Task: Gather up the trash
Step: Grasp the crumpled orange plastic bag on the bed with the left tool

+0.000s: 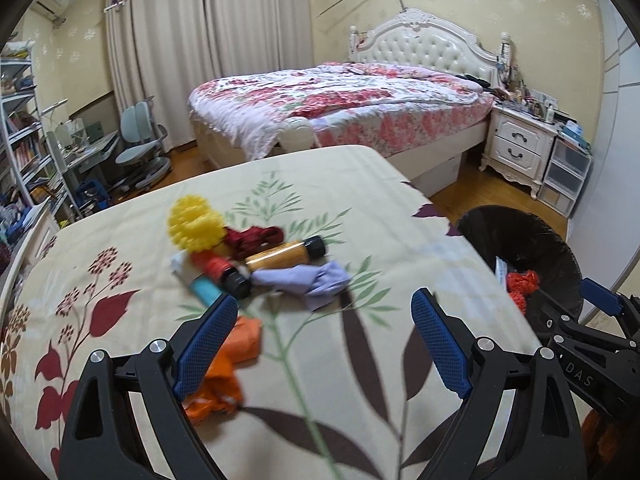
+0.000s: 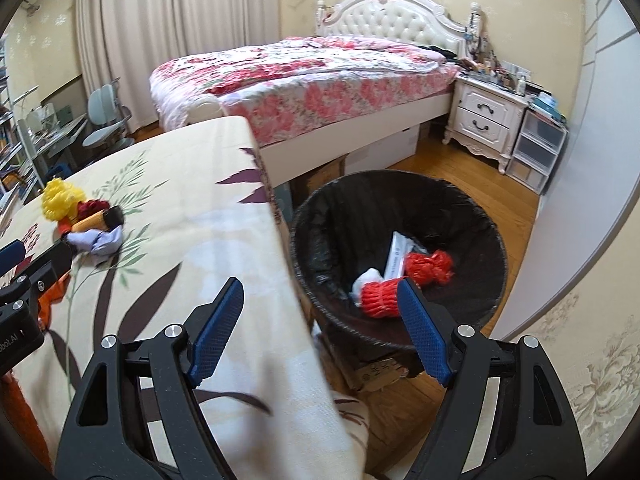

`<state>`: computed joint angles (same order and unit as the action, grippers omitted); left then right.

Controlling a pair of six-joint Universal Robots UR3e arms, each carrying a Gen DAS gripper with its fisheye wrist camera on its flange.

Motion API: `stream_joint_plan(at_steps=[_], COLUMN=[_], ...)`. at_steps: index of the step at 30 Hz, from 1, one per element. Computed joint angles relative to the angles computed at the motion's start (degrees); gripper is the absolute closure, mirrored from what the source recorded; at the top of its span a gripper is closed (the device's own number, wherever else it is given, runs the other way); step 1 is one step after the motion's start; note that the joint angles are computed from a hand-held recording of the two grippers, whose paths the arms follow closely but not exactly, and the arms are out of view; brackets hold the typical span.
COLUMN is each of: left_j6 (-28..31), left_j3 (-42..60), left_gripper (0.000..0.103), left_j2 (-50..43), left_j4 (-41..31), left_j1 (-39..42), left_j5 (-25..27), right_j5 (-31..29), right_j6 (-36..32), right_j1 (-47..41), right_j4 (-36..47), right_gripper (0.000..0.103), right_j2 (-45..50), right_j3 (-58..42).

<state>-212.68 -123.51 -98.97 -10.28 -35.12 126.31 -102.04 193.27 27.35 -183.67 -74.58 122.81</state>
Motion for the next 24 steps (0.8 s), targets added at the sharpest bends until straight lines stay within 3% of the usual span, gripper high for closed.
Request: stream_joint_plan(at_steps=[9,16,20,24], left_j6=[-3.6,-0.8,1.8,2.9], left_j3=[-14.1,-22.3,-23.4,-25.2], left_gripper=[0.015,0.017,0.043,0.05], left_j2=[11.6,17.1,17.5,18.7], left_j4=[-0.6,2.9,3.5,5.0], left_j1=[2.5,9.3,12.1,13.2], left_j5=[1.0,-5.9,-9.4,-11.4], right_j5=[-1.0,-1.6,-1.8,-1.8], right_j6=[1.4,1.7,1.9,1.6], right_j1=[6.8,10.7,12.3,13.1], right_j4=[2.8,5.2,6.6,7.5], right_gripper=[0.026,0.026,0.026,0.026], right_j2=[2.3,5.5,7.0,7.9], right_j3=[-4.7,-9.7,-11.9,-13.7])
